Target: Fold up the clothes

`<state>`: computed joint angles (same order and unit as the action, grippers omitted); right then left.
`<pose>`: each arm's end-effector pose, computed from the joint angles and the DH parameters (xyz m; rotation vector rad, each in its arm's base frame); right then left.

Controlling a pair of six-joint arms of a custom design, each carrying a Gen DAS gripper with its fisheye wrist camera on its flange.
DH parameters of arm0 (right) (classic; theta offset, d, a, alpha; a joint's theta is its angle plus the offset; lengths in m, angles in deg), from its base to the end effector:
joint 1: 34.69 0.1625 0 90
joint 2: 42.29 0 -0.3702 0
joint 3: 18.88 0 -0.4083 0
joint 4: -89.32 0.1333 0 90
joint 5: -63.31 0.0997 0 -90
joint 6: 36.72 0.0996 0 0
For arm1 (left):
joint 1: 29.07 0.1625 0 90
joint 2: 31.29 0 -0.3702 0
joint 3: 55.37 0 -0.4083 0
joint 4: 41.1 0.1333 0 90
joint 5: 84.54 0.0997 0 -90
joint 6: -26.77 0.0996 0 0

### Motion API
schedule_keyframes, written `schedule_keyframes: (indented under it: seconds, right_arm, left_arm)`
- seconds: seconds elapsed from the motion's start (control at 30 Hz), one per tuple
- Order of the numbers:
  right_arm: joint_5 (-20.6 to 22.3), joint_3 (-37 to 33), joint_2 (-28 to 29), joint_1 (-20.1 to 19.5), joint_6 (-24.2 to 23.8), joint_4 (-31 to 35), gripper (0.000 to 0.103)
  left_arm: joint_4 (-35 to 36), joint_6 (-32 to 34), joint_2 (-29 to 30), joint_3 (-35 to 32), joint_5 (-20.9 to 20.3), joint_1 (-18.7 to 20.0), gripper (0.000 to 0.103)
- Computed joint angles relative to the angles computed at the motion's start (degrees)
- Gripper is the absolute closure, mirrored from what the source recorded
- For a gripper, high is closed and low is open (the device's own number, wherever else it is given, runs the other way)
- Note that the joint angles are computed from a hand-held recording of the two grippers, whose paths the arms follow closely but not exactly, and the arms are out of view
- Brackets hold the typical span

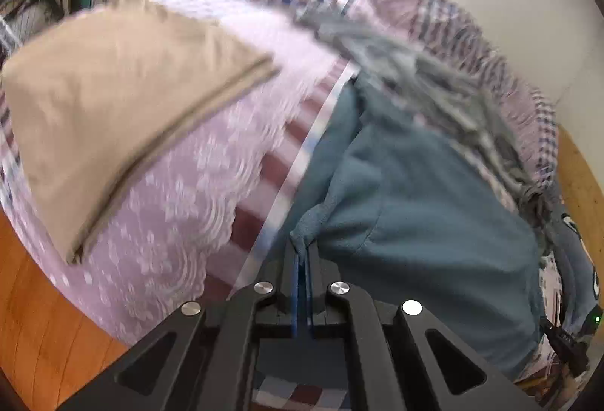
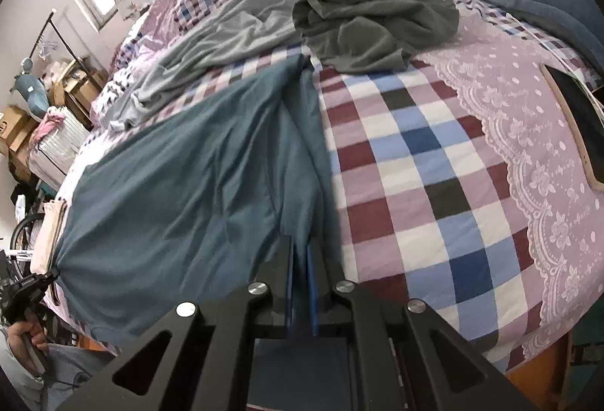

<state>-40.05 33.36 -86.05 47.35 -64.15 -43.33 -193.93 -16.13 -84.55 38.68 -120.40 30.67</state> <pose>-0.0027 -0.8156 0.3342 0.3556 -2.6394 0.6846 -0.1401 -0.6649 0.1758 -0.4955 2.3304 -1.0928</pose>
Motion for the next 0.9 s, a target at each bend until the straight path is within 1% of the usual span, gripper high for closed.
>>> schedule_keyframes:
  seconds: [0.13, 0.17, 0.23, 0.3, 0.33, 0.37, 0.4, 0.47, 0.53, 0.6, 0.63, 0.67, 0.7, 0.73, 0.8, 0.83, 0.9]
  right_arm:
    - [-0.6, 0.4, -0.2, 0.1, -0.7, -0.6, 0.097]
    - [-0.9, 0.8, -0.3, 0.2, -1.0, -1.1, 0.096]
    - [-1.2, 2.0, -1.0, 0.5, -1.8, -2.8, 0.096]
    - [-1.3, 3.2, -1.7, 0.7, -2.2, -4.7, 0.095]
    - [-1.4, 3.7, -2.1, 0.8, -2.3, -5.7, 0.093]
    - [-1.4, 4.2, -2.4, 0.9, -2.5, -6.7, 0.087]
    - [-1.5, 4.7, -2.7, 1.0, -2.6, -7.7, 0.079]
    - [-1.3, 5.7, -3.2, 1.3, -2.8, -9.6, 0.071]
    - [-0.6, 6.7, -3.7, 1.5, -3.4, -11.3, 0.070]
    - [0.4, 7.7, -4.1, 1.9, -4.6, -12.9, 0.067]
    - [0.9, 8.0, -4.1, 2.2, -5.3, -13.2, 0.066]
    - [1.3, 8.4, -4.2, 2.4, -5.9, -13.5, 0.065]
    - [1.6, 8.5, -4.1, 2.7, -6.6, -13.5, 0.065]
    - [1.8, 8.6, -3.8, 3.0, -7.2, -13.3, 0.065]
    - [2.0, 8.6, -3.3, 3.6, -8.3, -12.9, 0.064]
    - [2.1, 8.6, -3.1, 3.9, -8.8, -12.7, 0.064]
    - [2.4, 8.6, -2.5, 4.5, -9.6, -12.3, 0.064]
  left_arm:
    - [0.7, -1.1, 0.5, -0.4, 0.7, 0.1, 0.102]
    - [0.3, -1.0, 0.6, -0.3, 1.3, -0.1, 0.102]
    - [-2.8, 0.6, 0.6, 0.5, 2.3, -0.4, 0.102]
    - [-2.9, 0.2, 0.4, 0.8, 2.5, -0.4, 0.102]
    - [-2.4, 0.0, 0.6, 0.4, 2.2, 0.0, 0.102]
    - [-1.8, -0.2, 0.8, -0.2, 1.7, 0.4, 0.102]
    - [-1.5, -0.4, 0.8, -0.4, 1.3, 0.7, 0.102]
    - [-0.8, -0.9, 0.8, -0.7, 0.4, 1.1, 0.101]
    - [-0.7, -0.7, 0.8, -0.8, 0.4, 1.2, 0.100]
    - [0.6, -0.6, 0.8, -1.0, 0.6, 1.0, 0.094]
    - [0.3, -0.3, 0.7, -0.7, 0.5, 0.9, 0.094]
    - [-0.2, 0.1, 0.5, -0.4, 0.4, 0.8, 0.090]
    - [-1.1, 0.4, 0.2, 0.2, 0.5, 0.6, 0.081]
    - [-2.3, 0.7, -0.3, 1.1, 0.7, 0.4, 0.076]
    - [-4.1, 0.5, -1.4, 3.0, 1.1, 0.0, 0.054]
    - [-4.3, -0.1, -2.1, 3.8, 1.4, -0.1, 0.052]
    - [-4.1, -1.8, -3.4, 5.4, 1.7, -0.3, 0.052]
